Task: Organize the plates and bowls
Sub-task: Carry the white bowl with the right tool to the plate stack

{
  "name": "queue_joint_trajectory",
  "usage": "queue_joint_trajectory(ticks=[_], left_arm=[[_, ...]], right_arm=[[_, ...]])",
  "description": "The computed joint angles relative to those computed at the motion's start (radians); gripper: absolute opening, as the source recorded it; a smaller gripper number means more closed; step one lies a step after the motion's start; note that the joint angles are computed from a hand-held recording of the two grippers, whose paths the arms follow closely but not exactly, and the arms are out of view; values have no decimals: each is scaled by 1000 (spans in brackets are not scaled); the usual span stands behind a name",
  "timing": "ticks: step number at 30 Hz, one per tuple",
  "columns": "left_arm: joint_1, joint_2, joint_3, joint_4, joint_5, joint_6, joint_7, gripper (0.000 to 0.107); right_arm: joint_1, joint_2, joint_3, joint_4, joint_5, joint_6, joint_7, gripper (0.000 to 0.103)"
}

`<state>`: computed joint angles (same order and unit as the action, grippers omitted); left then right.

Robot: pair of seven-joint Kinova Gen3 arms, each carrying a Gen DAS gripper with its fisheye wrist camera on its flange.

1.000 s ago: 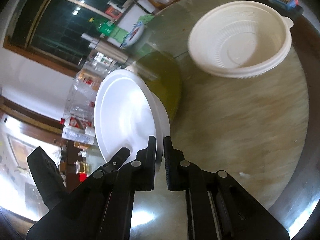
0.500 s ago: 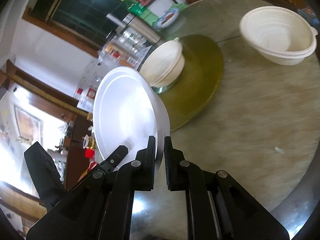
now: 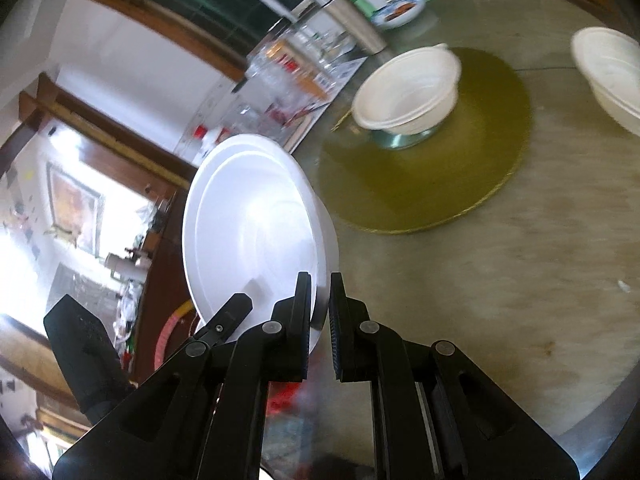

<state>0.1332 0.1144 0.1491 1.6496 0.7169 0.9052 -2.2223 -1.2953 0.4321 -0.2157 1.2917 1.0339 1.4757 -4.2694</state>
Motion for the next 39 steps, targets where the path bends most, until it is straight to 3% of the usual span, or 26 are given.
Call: queue_joint_trajectory(ticks=[10,21,32,39], left_arm=[[-118,-39,-78,45,119,23,-99,12],[-206,-20,-116,27,101,17,-64,13],[-257,10,-118,13,82,29,-52,12],[-269,35,-110,-3,50,47,-22,12]], right_arm=[[23,68,99,-135,-36,-195,220,8],[98,162,171,-295,-180,-409,477,8],[123,224,244,-382,-354,-500,617,8],[133,226,277,-364,-434,-554,639,8]])
